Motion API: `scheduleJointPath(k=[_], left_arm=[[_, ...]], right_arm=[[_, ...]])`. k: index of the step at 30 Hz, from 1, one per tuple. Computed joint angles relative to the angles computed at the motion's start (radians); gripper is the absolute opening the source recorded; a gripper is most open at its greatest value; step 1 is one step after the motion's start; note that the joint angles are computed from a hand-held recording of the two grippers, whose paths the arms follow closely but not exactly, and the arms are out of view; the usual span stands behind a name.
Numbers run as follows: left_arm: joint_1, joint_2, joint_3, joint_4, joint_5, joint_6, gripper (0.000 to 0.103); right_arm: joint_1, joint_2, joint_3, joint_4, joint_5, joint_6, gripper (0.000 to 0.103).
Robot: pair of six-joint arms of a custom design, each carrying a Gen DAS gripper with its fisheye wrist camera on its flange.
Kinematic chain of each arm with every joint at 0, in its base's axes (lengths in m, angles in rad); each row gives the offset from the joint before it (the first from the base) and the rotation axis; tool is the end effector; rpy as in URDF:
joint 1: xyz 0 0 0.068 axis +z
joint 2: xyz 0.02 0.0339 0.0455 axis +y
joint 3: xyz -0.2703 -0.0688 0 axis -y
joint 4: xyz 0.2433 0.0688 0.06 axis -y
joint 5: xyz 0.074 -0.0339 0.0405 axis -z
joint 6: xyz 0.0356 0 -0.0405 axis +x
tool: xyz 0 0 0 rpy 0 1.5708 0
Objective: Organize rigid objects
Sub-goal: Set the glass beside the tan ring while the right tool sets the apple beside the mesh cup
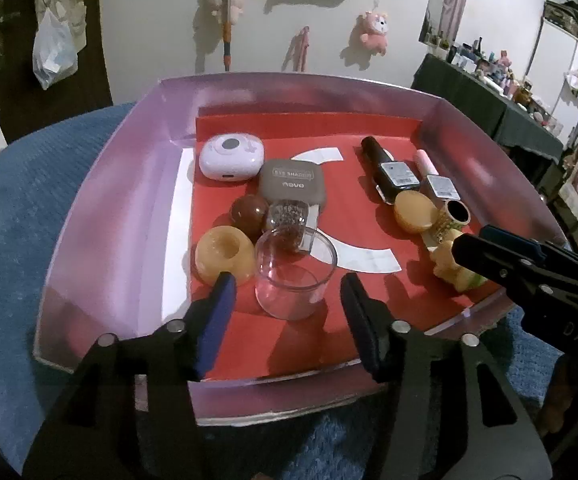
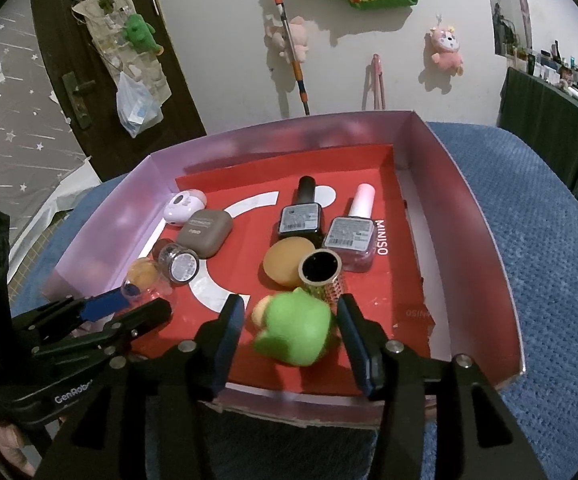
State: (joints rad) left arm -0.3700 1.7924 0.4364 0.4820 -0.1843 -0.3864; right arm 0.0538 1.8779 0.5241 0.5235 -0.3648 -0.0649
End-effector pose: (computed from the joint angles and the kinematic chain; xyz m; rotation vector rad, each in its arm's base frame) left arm 0.2446 -0.0879 0.0687 -0.1014 2.4261 -0.1171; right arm 0.2840 0.0280 0.0673 -0.3096 2.3528 0.4315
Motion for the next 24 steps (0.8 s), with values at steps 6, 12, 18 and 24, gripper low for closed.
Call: scheduleJointPath(k=[6, 12, 18, 24], left_arm=[[-0.021, -0.048, -0.028, -0.004, -0.025, -0.005, 0.071], [-0.055, -0.122, -0.065, -0.015, -0.073, -0.019, 0.073], [-0.11, -0.195, -0.117, -0.015, -0.163, -0.052, 0.086], [-0.133, -0.233, -0.16, -0.002, -0.206, -0.071, 0.087]], right_arm=[[-0.007, -0.046, -0.029, -0.002, -0.013, 0.002, 0.058], [-0.017, -0.116, -0.077, 0.006, -0.029, 0.007, 0.063], [-0.018, -0.202, -0.175, 0.092, -0.004, 0.026, 0.076], [-0.01, -0.229, -0.257, 0.202, 0.033, 0.057, 0.081]])
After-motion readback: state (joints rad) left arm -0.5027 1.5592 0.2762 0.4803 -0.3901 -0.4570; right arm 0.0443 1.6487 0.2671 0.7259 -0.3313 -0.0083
